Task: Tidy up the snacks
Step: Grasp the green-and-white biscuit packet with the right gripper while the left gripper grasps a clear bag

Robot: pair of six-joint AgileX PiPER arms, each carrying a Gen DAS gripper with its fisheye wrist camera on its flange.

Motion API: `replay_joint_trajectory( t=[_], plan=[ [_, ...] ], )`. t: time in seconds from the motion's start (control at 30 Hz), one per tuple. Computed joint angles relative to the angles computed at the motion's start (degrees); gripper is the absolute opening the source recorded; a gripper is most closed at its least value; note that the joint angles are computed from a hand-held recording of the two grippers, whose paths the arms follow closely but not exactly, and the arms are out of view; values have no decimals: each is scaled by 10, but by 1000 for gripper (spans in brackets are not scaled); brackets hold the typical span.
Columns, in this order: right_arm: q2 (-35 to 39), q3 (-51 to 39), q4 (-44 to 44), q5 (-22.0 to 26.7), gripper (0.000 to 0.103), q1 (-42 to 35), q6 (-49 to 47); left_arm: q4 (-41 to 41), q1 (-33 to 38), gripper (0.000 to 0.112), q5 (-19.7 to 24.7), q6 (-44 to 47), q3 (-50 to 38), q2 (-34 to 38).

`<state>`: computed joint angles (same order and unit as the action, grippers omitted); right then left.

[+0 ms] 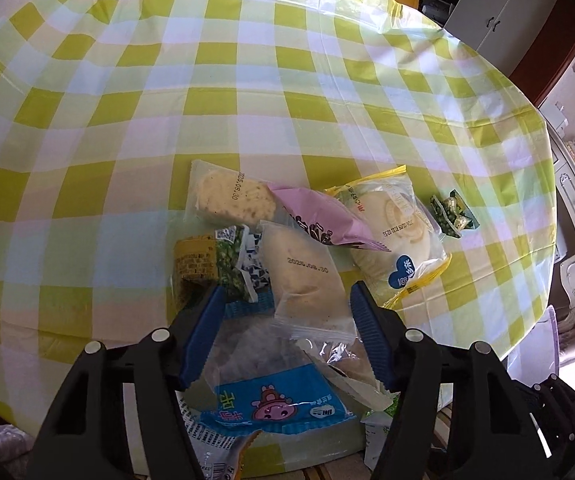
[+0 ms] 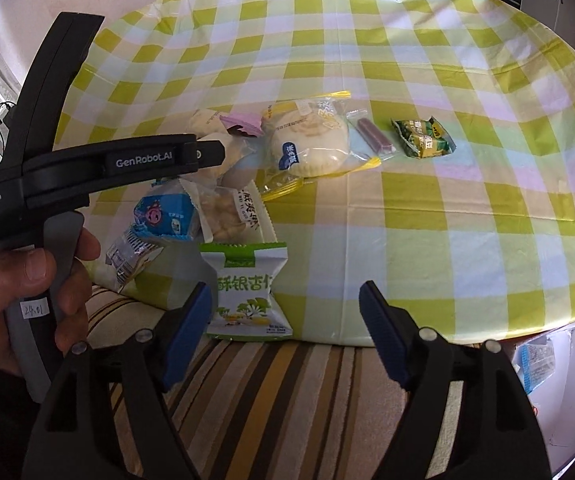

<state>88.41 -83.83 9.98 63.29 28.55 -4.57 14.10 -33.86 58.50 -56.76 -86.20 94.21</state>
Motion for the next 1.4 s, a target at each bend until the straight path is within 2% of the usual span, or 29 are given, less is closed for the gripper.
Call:
replay_joint_trajectory(
  t=[0.03, 0.1, 0.17, 0.3, 0.37, 0.6, 0.7, 0.77, 1.4],
  plan=[
    [6, -3, -6, 2, 76, 6, 2, -4, 2, 53, 2, 4, -2, 6],
    [19, -8, -18, 7, 76, 19, 9, -8, 4, 50, -6, 9, 1, 10],
    [32, -14, -27, 12, 76, 29, 14, -6, 5, 42, -10, 8, 3, 9],
    [51, -25, -44, 16, 76, 46, 23, -7, 5, 39, -22, 10, 11, 3],
    [61, -30, -48, 18, 72, 52, 25, -7, 5, 37, -28, 9, 15, 1],
    [80, -39, -49, 29, 41, 61, 25, 9, 0, 35, -36, -2, 22, -12],
    [79, -36, -48, 26, 37, 61, 25, 15, -3, 33, -39, -7, 24, -17],
    [78, -35, -45, 25, 36, 60, 23, 19, -5, 30, -39, -11, 26, -21],
    [50, -46, -16, 28, 35, 11, -2, 54, -26, 28, -15, -41, 14, -45]
  ],
)
